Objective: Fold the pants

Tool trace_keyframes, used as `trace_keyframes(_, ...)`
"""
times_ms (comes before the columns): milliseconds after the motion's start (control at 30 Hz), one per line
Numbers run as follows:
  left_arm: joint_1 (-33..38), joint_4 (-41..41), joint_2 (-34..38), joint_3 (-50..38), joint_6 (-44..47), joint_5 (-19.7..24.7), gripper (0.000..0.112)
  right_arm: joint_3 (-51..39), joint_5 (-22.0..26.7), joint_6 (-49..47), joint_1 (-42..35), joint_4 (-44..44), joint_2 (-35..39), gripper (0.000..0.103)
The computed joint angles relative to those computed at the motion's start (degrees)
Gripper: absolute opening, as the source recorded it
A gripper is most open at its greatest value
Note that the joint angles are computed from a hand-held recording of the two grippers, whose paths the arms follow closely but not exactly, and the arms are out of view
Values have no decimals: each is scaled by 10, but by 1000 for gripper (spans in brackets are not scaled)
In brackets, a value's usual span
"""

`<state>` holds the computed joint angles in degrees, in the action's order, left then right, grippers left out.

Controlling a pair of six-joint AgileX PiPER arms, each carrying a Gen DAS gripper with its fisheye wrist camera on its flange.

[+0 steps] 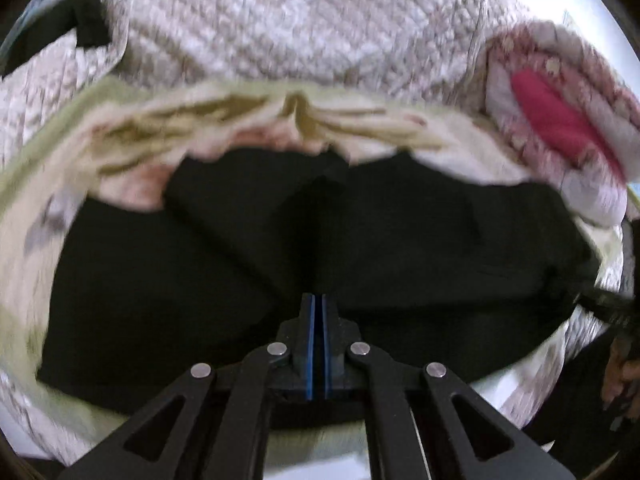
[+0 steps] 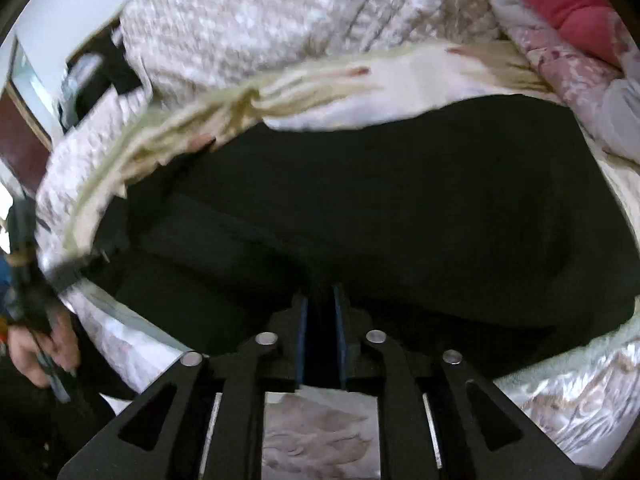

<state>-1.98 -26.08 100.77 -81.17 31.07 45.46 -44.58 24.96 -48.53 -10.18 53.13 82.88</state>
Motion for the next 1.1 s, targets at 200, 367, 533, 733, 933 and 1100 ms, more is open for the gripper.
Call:
trace_keyframes(200,32,-34,-20,-3,-8,15,11,63,-11,-95,-21,127,-59,50)
trace_keyframes(367,2,-11,25,-95,-49,9,43,95,-6,-105,-68,190,-80,50)
trace_keyframes(533,-59,83,130,-247,-112,56,48,107,-16,-68,-109,195,-90,50)
trace_keyframes(733,-125,227,229,-345,-183,63,23,126,-29,-99,-143,248,-94,50)
trace_keyframes(933,-84,191,93,-167,-202,-61,4,129,-23,-134,-158,295,-91,50)
trace_keyframes(1100,26,56,-63,31,-143,-148,4,129,-14,-152,-174,319,-82,50)
